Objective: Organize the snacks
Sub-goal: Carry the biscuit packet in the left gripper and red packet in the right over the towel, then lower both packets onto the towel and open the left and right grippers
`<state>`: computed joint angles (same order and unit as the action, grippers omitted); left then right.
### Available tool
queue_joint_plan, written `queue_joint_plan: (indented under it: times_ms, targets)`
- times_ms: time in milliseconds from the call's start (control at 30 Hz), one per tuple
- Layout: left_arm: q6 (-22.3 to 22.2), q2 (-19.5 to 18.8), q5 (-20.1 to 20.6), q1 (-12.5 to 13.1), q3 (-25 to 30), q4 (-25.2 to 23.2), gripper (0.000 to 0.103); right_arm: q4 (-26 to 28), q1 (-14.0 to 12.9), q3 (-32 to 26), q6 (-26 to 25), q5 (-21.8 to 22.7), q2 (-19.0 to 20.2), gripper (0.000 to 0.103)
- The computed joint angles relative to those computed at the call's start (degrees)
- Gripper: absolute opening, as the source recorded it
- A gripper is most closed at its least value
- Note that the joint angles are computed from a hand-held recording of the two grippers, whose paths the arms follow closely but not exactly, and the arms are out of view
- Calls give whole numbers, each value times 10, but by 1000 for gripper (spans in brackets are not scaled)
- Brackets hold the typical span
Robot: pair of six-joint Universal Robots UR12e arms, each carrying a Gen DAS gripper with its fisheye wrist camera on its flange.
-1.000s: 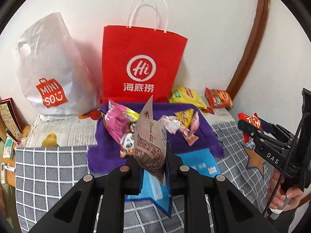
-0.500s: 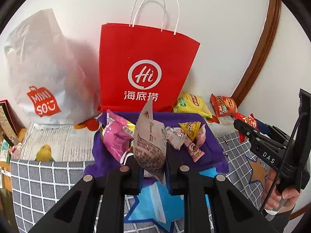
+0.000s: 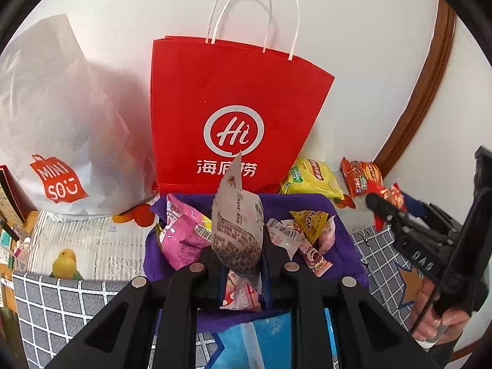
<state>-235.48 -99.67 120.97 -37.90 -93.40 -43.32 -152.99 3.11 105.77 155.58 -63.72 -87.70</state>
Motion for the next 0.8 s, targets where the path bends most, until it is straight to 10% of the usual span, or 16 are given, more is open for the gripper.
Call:
queue_joint_plan:
  times_ms: [800]
  targets:
    - [7,-8,-65,31,-30,27,17,55,12,-21,-25,-33,49,52]
